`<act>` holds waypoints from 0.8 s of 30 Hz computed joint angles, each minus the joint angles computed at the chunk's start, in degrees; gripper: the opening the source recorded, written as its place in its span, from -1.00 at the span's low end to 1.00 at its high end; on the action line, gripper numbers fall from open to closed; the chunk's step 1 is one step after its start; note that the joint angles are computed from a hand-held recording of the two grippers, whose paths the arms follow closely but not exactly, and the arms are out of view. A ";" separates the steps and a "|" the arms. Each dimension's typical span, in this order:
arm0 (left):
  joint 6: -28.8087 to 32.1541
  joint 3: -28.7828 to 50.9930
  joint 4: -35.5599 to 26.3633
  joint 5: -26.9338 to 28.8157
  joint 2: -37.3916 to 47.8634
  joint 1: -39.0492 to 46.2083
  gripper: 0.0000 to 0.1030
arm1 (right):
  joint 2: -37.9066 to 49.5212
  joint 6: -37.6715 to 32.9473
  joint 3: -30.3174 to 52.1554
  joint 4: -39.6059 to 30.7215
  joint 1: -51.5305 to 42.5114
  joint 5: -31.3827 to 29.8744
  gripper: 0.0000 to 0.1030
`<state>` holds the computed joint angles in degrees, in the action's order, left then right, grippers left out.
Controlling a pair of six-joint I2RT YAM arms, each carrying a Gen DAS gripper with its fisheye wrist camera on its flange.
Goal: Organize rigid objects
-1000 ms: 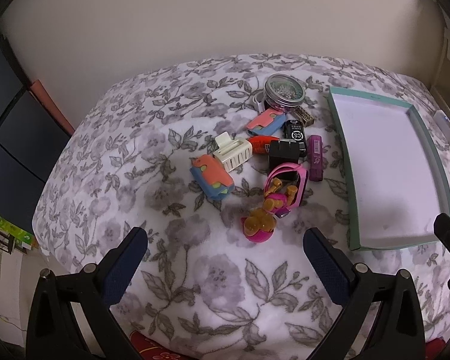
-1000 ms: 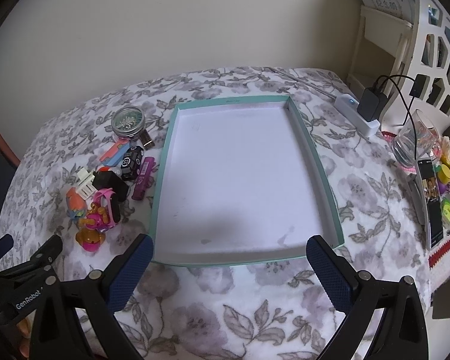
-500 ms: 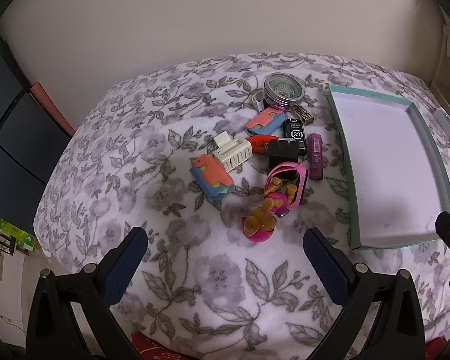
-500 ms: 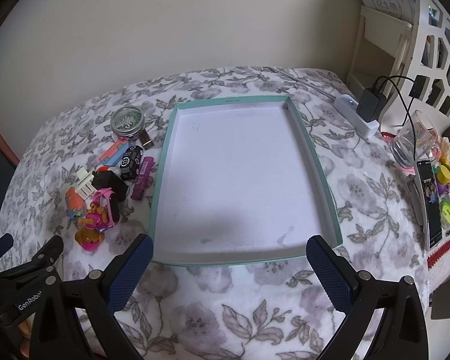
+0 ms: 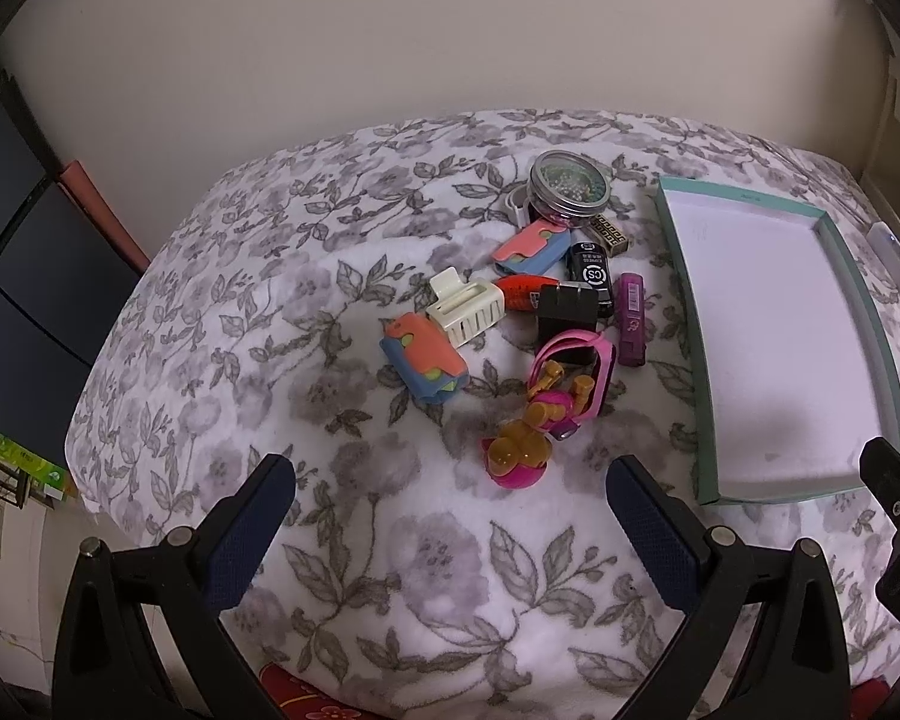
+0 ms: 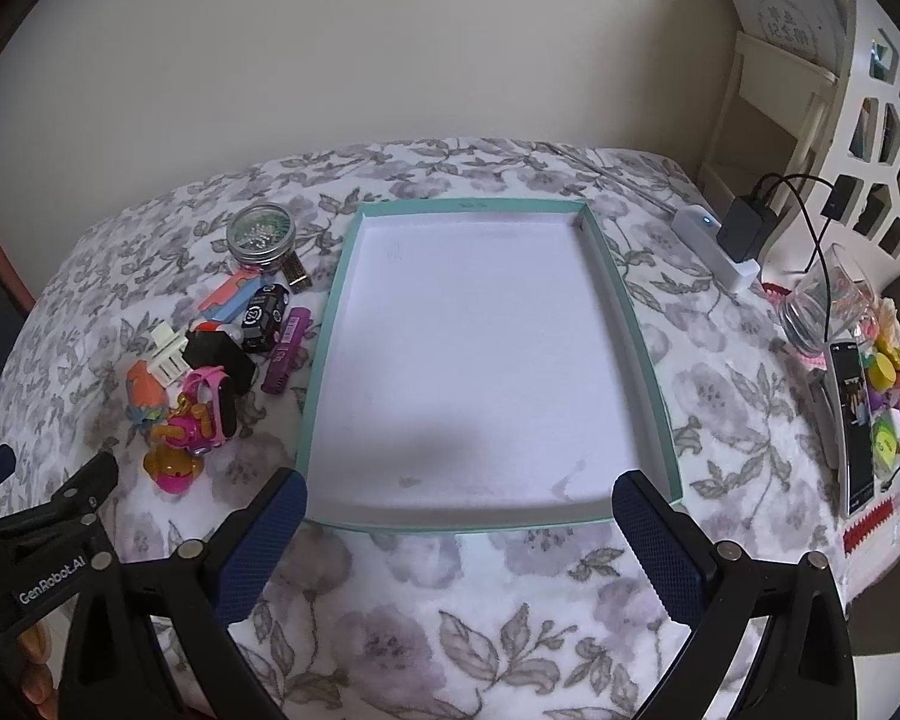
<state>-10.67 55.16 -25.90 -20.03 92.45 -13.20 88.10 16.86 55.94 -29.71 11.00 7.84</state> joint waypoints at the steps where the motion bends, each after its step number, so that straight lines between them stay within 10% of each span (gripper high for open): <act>1: 0.02 0.01 -0.07 0.00 -0.04 0.03 1.00 | -0.05 -0.06 -0.02 0.02 0.00 -0.01 1.00; 24: 3.14 21.02 -5.53 9.76 16.04 14.69 1.00 | 18.99 -1.56 22.25 -2.12 3.23 -11.81 1.00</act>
